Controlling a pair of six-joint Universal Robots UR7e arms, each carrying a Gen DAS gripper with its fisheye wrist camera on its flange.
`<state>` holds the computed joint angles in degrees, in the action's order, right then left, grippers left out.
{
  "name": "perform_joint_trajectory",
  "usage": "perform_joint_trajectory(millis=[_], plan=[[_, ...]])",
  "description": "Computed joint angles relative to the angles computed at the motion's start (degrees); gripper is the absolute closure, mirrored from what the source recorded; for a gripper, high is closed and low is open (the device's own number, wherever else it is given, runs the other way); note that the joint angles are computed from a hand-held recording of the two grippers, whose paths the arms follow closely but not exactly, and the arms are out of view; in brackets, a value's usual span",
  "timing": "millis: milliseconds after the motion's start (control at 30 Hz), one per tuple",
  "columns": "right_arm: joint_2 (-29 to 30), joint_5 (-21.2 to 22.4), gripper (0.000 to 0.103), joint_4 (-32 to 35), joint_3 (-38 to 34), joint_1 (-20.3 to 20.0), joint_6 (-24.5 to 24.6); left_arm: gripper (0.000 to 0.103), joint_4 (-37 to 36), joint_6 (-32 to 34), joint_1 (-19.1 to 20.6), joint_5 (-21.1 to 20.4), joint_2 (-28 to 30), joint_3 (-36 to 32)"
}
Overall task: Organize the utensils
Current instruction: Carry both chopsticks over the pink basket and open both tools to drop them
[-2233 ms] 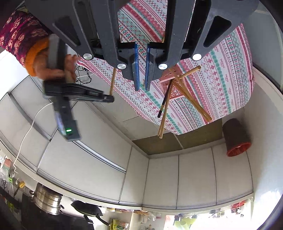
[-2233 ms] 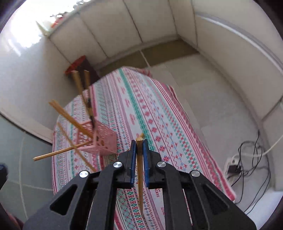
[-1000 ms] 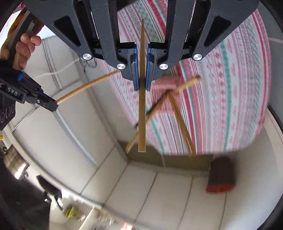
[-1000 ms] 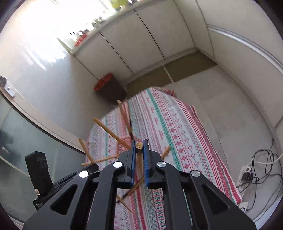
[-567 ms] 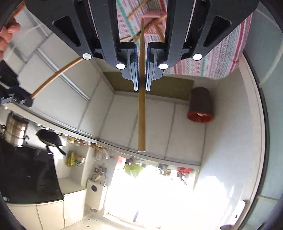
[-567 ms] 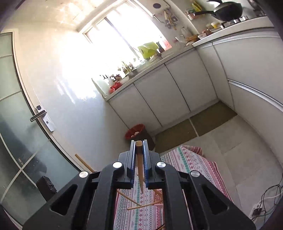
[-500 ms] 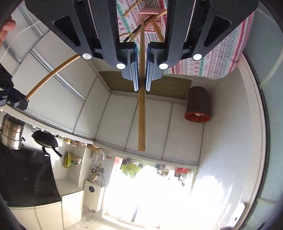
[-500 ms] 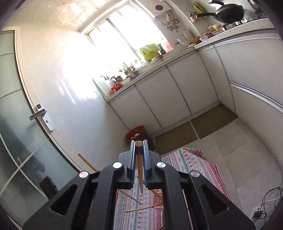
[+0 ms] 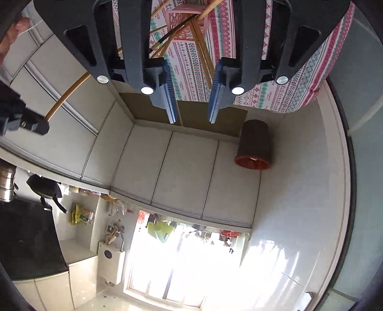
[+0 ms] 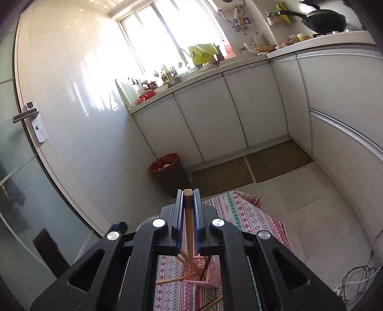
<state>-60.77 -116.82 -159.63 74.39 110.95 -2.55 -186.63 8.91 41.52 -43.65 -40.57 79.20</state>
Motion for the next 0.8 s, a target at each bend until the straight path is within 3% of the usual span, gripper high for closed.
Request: perform_joint_trajectory(millis=[100, 333, 433, 533, 667, 800], plan=[[0.5, -0.3, 0.095, 0.0, -0.2, 0.1, 0.0, 0.058, -2.3, 0.5, -0.5, 1.0, -0.8, -0.2], [2.8, -0.5, 0.095, -1.7, -0.7, -0.1, -1.0, 0.058, -3.7, 0.6, -0.7, 1.2, -3.3, 2.0], [4.0, 2.4, 0.093, -4.0, 0.4, -1.1, -2.6, 0.057, -3.2, 0.5, -0.4, 1.7, -3.6, 2.5], [4.8, 2.6, 0.045, -4.8, 1.4, -1.6, -3.7, 0.056, -3.4, 1.3, -0.5, 1.6, -4.2, 3.3], [4.2, -0.1, 0.042, -6.2, 2.3, -1.6, -4.1, 0.052, -1.5, 0.7, -0.7, -0.5, -5.5, 4.3], [1.5, -1.9, 0.030, -7.0, 3.8, -2.6, 1.2, 0.041, 0.7, 2.1, -1.4, -3.2, -6.1, 6.0]])
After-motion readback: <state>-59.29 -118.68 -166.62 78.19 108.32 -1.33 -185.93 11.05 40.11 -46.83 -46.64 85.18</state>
